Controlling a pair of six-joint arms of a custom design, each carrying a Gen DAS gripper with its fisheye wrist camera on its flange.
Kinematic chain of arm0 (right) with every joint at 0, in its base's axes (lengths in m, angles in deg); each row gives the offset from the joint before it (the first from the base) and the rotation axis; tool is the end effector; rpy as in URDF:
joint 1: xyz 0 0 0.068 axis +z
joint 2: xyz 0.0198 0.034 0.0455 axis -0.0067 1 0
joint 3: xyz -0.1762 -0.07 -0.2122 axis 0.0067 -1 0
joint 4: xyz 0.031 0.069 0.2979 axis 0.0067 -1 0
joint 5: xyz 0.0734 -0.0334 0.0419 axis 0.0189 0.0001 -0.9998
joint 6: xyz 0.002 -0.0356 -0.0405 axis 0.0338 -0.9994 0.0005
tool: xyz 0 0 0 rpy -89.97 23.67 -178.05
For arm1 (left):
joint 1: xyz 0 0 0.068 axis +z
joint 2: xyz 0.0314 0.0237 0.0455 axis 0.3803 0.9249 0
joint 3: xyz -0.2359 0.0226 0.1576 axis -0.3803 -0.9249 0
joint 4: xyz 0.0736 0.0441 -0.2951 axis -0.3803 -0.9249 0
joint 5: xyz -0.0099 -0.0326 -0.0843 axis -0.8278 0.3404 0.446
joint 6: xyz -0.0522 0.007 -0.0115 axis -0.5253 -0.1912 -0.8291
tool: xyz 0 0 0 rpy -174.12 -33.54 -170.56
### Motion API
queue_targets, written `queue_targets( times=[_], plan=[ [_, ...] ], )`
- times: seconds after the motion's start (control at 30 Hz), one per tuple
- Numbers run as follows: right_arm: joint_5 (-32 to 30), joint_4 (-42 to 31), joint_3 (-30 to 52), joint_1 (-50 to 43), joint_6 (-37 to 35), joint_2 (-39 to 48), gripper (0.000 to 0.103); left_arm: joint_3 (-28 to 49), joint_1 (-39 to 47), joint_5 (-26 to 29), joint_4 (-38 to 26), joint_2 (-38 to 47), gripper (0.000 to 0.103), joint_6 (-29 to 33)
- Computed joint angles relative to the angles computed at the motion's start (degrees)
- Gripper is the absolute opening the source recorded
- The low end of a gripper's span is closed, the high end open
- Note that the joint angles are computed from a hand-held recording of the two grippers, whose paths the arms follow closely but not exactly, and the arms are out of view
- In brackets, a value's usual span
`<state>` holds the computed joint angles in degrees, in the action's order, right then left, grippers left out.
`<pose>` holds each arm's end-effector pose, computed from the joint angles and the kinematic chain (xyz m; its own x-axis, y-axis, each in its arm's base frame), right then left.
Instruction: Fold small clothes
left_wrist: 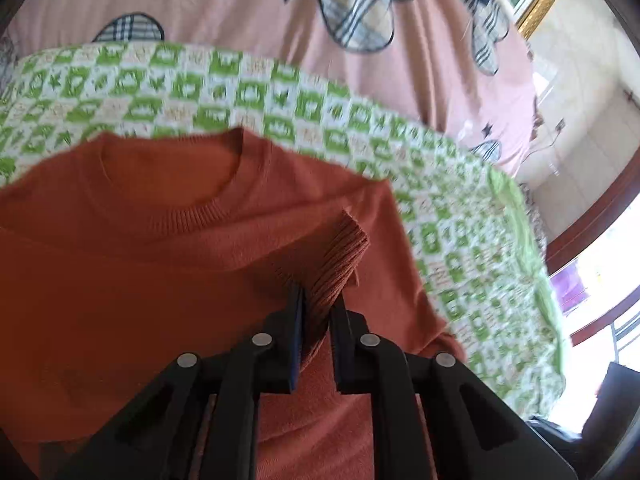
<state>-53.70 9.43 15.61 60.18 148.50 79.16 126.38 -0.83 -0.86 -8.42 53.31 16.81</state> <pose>0.0773 0.0955 0.2691 -0.6014 0.5860 -0.5431 0.3032 0.7963 0.5235 0.3391 -0.1593 0.2684 -0.8224 0.1503 -0.5487 0.4174 0.8147 -0.4025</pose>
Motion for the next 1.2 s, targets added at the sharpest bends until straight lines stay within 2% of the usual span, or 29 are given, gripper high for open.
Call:
queue_targets(
  times=[0.07,0.13,0.17,0.23,0.4,0.53,0.6,0.67,0.7,0.73,0.77,0.87,0.93,1.03,1.1,1.2],
  plan=[
    [-0.5,0.3,-0.9,-1.1,-0.3,-1.4,0.072,0.0,-0.6,-1.1,-1.0,1.6,0.023,0.3],
    [-2.9,2.8,-2.2,-4.5,-3.4,-2.6,0.072,-1.0,-0.4,-1.3,-1.6,1.8,0.042,0.3],
    [-4.8,4.9,-2.7,-7.0,-6.0,-2.8,0.072,-3.2,-0.1,-1.8,-1.2,-0.9,0.044,-0.1],
    [-10.1,9.8,-3.8,-14.1,-12.4,-2.2,0.072,-7.1,1.0,-1.3,-0.8,-5.6,0.055,0.5],
    [-25.0,23.7,-5.1,-32.1,-24.8,5.5,0.072,-17.9,8.5,-1.8,-4.7,-23.5,0.065,4.4],
    [-32.4,33.0,-3.5,-39.7,-29.4,17.0,0.072,-23.1,21.8,-7.2,-8.8,-33.3,0.065,11.8],
    [-35.0,36.3,-1.8,-41.6,-30.2,23.9,0.072,-24.6,29.4,-8.7,-8.8,-33.8,0.065,14.9],
    [-36.9,39.6,-0.1,-42.3,-30.8,30.7,0.071,-24.5,36.7,-8.1,-8.3,-30.2,0.065,17.5],
    [-37.2,40.4,0.7,-42.3,-31.4,32.6,0.051,-24.2,39.0,-8.2,-7.6,-27.8,0.065,18.3],
    [-37.5,41.0,1.9,-42.0,-32.3,34.5,0.02,-23.9,40.3,-8.4,-6.8,-25.9,0.065,18.6],
    [-38.0,40.4,3.7,-41.8,-32.9,35.8,0.019,-23.4,40.8,-9.0,-5.8,-23.5,0.065,18.9],
    [-35.4,39.8,5.8,-40.9,-34.5,30.3,0.016,-21.9,40.5,-9.4,-3.6,-18.5,0.065,19.2],
    [-33.2,38.5,6.1,-41.2,-34.8,22.4,0.015,-20.7,39.4,-10.8,-2.7,-17.1,0.065,18.9],
    [-29.4,32.3,6.0,-43.2,-35.5,14.4,0.015,-19.1,38.9,-12.0,-1.2,-15.2,0.063,15.7],
    [-30.6,27.7,4.9,-46.9,-36.4,13.9,0.015,-19.9,38.0,-13.2,0.1,-15.2,0.063,13.7],
    [-35.2,27.5,0.6,-51.0,-36.4,14.8,0.015,-22.8,35.6,-17.1,2.2,-17.8,0.059,12.8]
  ],
)
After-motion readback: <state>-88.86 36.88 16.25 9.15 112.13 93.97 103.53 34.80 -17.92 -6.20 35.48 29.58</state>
